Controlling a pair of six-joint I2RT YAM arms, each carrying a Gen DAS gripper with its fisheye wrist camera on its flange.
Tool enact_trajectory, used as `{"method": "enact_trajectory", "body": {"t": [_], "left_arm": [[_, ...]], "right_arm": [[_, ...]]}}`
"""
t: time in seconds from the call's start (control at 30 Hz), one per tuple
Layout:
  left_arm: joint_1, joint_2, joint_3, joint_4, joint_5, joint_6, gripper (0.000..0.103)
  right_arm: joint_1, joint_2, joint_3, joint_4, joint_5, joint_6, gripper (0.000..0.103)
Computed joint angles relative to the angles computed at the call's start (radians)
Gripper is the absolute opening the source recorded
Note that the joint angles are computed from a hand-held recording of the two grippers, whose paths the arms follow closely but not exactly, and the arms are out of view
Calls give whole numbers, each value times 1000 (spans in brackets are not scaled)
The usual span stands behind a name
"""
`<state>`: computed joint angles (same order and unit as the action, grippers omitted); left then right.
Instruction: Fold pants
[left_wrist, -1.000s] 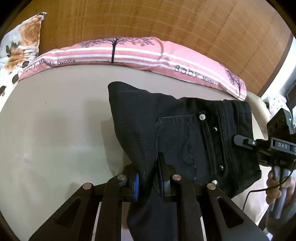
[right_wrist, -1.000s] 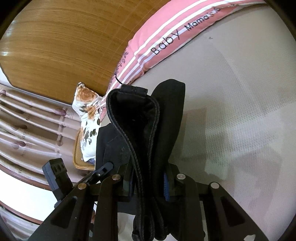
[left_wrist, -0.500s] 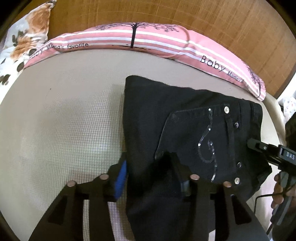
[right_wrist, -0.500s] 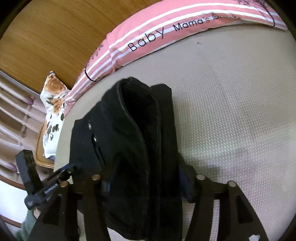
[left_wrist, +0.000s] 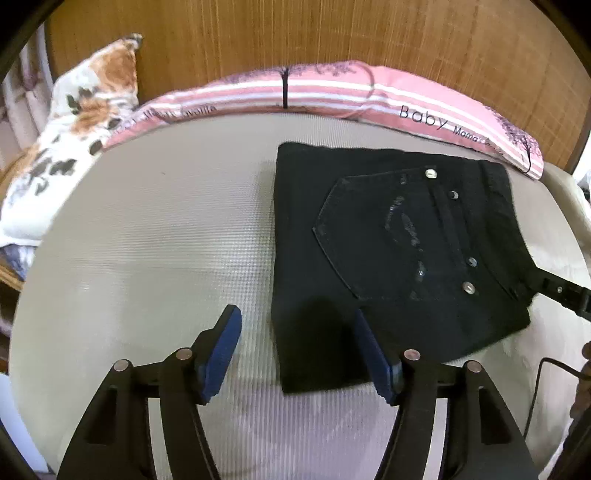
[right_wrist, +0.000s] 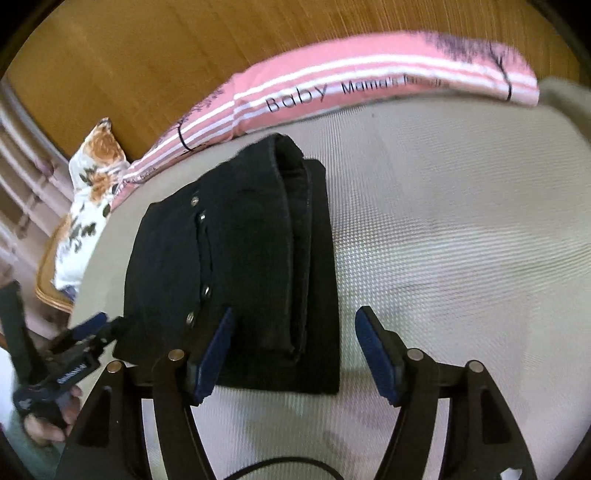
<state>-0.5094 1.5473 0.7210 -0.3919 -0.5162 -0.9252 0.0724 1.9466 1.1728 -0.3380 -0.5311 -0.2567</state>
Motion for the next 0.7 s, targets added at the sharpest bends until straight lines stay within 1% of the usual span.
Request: {"method": "enact_trajectory", "body": {"t": [0.1, 0.23, 0.27, 0.4, 0.47, 0.6, 0.7], "left_arm": [[-85, -24, 19, -93, -62, -91, 70], [-195, -33, 48, -207, -122, -236, 71], [-224, -33, 54, -232, -131, -271, 72], [-324, -15, 78, -327, -165, -396, 74], [-368, -1, 90, -370, -173, -456, 75], [-423, 15, 101, -419, -181, -543, 75], [-461, 36, 115, -461, -182, -603, 75]], "right_arm": [[1, -106, -110, 48, 28, -11, 69], [17, -233, -245, 110, 55, 3, 75], [25, -257, -269, 123, 68, 5, 78], [56, -363, -373, 183, 111, 32, 87], [65, -413, -416, 198, 124, 34, 90], [99, -498, -491, 238, 169, 23, 94], [112, -531, -517, 237, 177, 21, 95]]}}
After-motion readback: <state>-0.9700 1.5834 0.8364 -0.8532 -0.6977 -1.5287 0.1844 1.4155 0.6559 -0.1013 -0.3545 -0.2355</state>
